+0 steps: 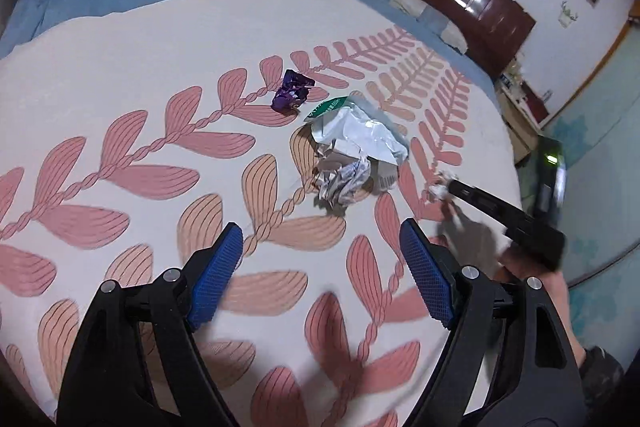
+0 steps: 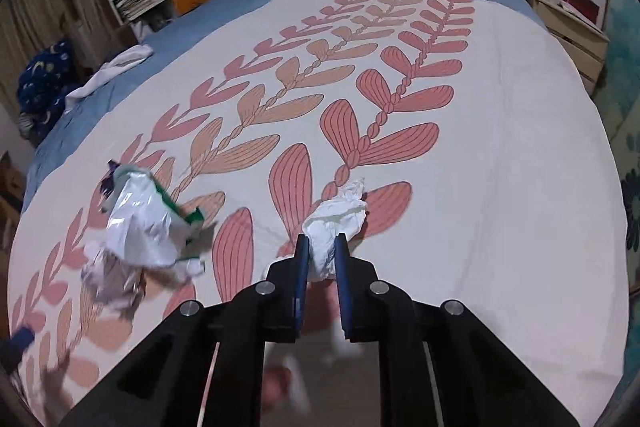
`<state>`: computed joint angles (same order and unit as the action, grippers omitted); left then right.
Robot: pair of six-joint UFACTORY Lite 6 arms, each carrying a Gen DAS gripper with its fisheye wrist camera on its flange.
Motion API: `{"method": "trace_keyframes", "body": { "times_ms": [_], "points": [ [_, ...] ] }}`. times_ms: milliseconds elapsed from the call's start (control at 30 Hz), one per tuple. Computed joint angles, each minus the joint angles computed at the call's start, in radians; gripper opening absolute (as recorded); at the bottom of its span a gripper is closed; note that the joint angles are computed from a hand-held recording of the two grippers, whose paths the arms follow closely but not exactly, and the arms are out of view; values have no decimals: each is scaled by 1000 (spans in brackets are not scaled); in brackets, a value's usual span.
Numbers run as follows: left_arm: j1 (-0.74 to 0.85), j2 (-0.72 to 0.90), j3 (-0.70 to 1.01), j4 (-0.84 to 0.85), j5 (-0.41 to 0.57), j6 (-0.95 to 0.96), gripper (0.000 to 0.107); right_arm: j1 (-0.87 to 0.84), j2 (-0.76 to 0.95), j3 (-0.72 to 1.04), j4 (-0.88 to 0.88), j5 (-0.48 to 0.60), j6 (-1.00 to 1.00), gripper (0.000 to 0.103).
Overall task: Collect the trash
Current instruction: 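Grasp a white tissue with the right tool while the left tool grasps crumpled white paper, then carry the tissue and paper to the red wastebasket and open both tools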
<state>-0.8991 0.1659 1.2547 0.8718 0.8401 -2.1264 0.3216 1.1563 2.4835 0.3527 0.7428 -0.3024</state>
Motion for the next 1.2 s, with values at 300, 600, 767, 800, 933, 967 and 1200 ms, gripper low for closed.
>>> {"method": "trace_keyframes", "body": {
  "times_ms": [300, 600, 767, 800, 933, 967, 1200],
  "points": [
    [74, 162, 142, 1, 2, 90, 80, -101, -265, -399, 278, -56, -333, 13],
    [220, 287, 172, 22, -243, 131, 52, -337, -781, -1099, 686, 100, -790, 13],
    [222, 278, 148, 39, -317, 90, 19, -509, -941, -1285, 649, 208, -845, 13],
    [207, 281, 162, 33, -291, 97, 19, -537, -968, -1309, 637, 227, -858, 13],
    [79, 266, 239, -42, -115, 183, 18, -692, -1122, -1395, 603, 343, -937, 13],
    [47, 272, 272, -62, -64, 196, 18, -759, -1171, -1402, 597, 406, -954, 13],
    [-271, 494, 896, -57, 451, 381, 18, -1272, -1222, -1210, 551, 888, -1079, 13]
  ]
}}
